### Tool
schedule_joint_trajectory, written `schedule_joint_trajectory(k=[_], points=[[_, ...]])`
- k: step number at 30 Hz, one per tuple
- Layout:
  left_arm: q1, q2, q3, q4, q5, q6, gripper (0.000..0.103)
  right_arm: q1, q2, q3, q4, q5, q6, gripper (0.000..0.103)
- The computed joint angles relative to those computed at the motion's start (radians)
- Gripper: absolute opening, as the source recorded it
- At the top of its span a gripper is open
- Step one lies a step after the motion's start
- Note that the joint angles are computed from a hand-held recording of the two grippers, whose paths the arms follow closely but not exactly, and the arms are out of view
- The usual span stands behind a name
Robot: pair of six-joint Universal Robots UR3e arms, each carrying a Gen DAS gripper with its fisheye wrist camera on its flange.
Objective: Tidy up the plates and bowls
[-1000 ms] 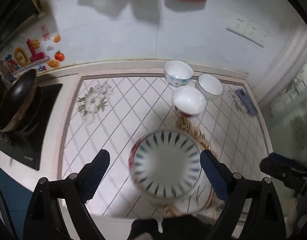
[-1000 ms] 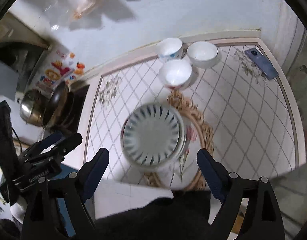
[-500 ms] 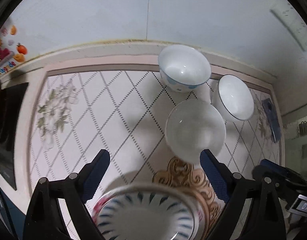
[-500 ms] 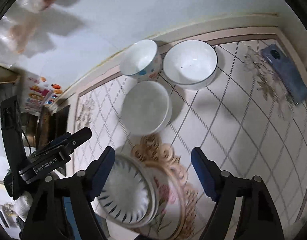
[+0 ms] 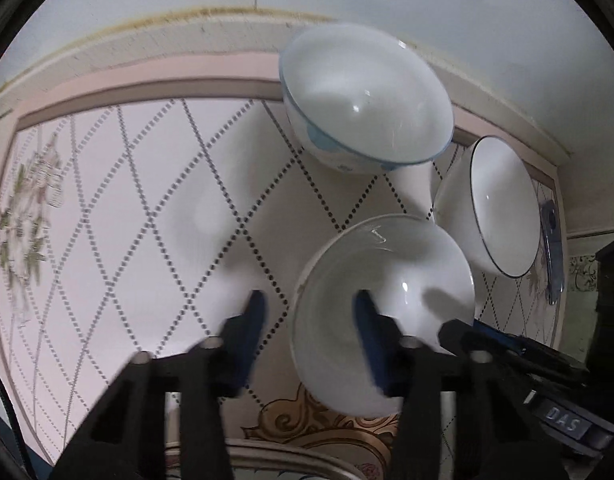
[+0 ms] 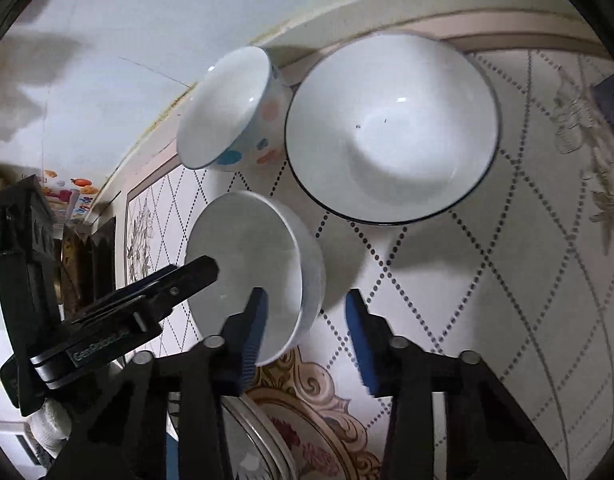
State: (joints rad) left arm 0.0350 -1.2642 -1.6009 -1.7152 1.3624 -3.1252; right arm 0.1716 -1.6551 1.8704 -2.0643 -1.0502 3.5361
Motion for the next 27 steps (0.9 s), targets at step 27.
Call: schedule_joint_trajectory(k=[27], points=[[-0.443, 0.104, 0.026, -0.009, 0.043, -0.254, 0.026, -0.16, -0.508, 0.143, 0.43, -0.023, -0.221, 0.019]])
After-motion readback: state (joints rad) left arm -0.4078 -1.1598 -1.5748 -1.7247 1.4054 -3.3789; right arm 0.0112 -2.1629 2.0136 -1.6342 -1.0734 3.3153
